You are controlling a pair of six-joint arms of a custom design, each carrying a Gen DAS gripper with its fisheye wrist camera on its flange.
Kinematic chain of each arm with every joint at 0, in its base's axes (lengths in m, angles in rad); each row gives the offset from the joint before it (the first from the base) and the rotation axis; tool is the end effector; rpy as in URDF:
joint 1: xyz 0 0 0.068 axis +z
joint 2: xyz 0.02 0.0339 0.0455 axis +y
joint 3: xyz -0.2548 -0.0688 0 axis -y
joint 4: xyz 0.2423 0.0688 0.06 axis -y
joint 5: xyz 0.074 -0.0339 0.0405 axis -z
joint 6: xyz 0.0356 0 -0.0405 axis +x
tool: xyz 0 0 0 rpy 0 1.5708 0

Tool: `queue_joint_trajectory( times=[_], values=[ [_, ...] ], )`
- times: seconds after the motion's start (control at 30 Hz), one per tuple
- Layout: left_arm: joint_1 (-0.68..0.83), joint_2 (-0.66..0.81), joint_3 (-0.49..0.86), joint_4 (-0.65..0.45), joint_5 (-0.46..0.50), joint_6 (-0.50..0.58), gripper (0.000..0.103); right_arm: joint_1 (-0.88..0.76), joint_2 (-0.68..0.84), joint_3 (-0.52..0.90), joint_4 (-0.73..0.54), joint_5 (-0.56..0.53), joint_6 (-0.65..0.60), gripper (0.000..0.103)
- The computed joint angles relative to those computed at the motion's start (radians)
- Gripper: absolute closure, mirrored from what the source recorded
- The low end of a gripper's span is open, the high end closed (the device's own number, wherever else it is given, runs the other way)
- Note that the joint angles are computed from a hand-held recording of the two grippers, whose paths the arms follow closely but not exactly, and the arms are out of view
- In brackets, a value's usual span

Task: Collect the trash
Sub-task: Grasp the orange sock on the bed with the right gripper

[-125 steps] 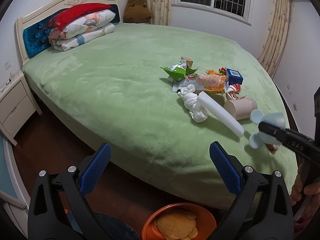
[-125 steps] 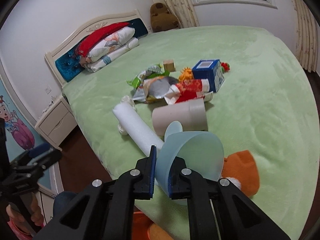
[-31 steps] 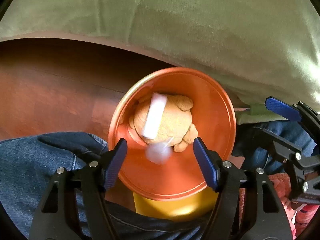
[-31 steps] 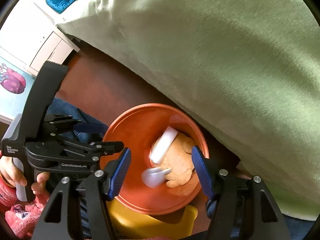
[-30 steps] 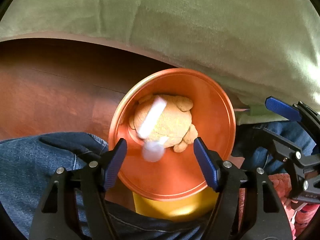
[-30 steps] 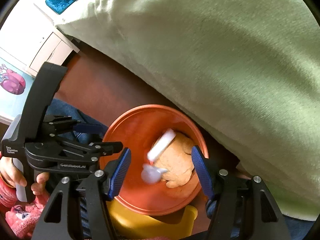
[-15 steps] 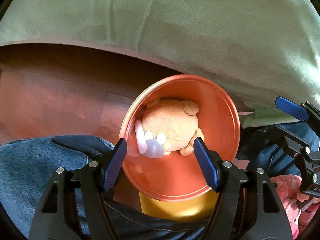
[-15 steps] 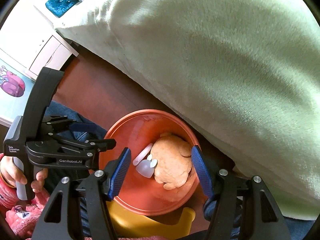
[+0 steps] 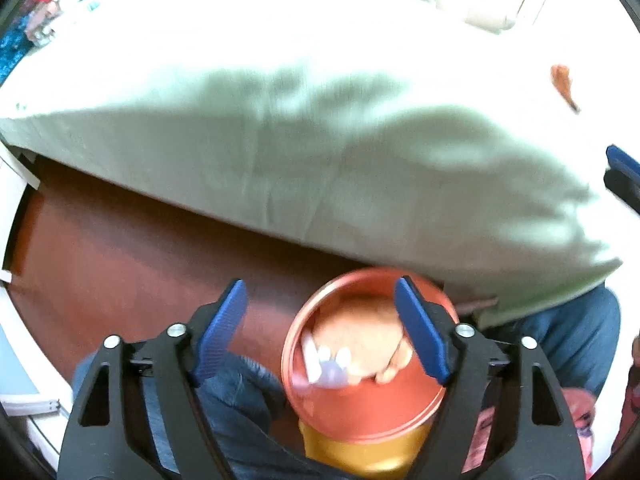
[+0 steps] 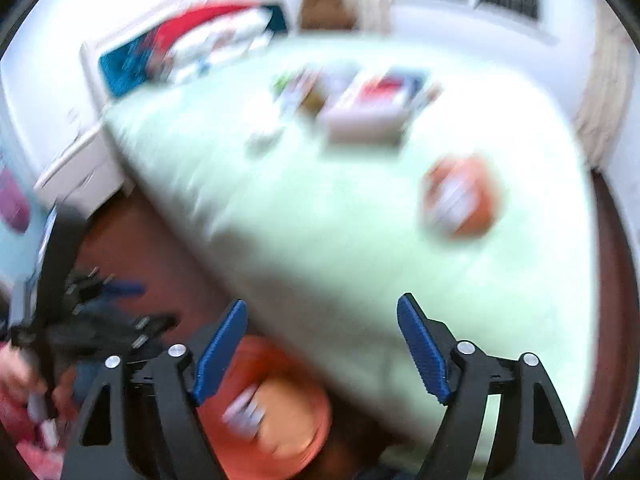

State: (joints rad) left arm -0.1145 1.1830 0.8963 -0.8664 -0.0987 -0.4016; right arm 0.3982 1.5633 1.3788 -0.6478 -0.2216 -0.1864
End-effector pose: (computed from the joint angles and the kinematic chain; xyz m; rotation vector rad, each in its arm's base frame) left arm 0.2164 -0.0214 0.2384 -0.4162 2.6811 -0.0172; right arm 0.3108 0.1392 0.3024 -0.7924 2.2739 0.3646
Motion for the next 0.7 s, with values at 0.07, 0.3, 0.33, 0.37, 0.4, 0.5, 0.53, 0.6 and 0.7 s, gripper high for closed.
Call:
queue_joint_trajectory(
  times=[0.07, 0.3, 0.33, 0.37, 0.4, 0.5, 0.53, 0.6, 0.7],
  values=[
    [0.005, -0.013, 0.038, -0.004, -0.015, 0.003, 0.026, -0.032, 0.040, 0.073, 0.005, 0.005, 0.023, 0.023],
    [0.019, -0.003, 0.120, 0.002, -0.028, 0.009, 0.025, -0.059, 0.218, 0.231, 0.009, 0.089, 0.030, 0.021],
    [0.017, 0.001, 0.130, 0.000, -0.031, 0.006, 0.025, -0.058, 0.239, 0.250, -0.001, 0.092, 0.037, 0.021],
    [0.013, 0.003, 0.140, -0.005, -0.034, 0.003, 0.025, -0.061, 0.268, 0.275, -0.014, 0.093, 0.040, 0.024],
    [0.012, 0.009, 0.146, -0.003, -0.031, 0.003, 0.025, -0.056, 0.287, 0.289, -0.021, 0.102, 0.050, 0.033],
    [0.006, -0.007, 0.155, -0.024, -0.034, 0.004, 0.025, -0.065, 0.371, 0.383, -0.094, 0.058, 0.069, 0.067],
    [0.005, -0.008, 0.155, -0.024, -0.035, 0.004, 0.025, -0.069, 0.369, 0.376, -0.090, 0.044, 0.079, 0.069],
    [0.009, -0.007, 0.162, -0.027, -0.034, 0.011, 0.025, -0.059, 0.335, 0.337, -0.060, 0.061, 0.073, 0.074],
    [0.006, -0.004, 0.171, -0.030, -0.036, 0.011, 0.025, -0.048, 0.296, 0.310, -0.047, 0.061, 0.063, 0.075]
  ],
)
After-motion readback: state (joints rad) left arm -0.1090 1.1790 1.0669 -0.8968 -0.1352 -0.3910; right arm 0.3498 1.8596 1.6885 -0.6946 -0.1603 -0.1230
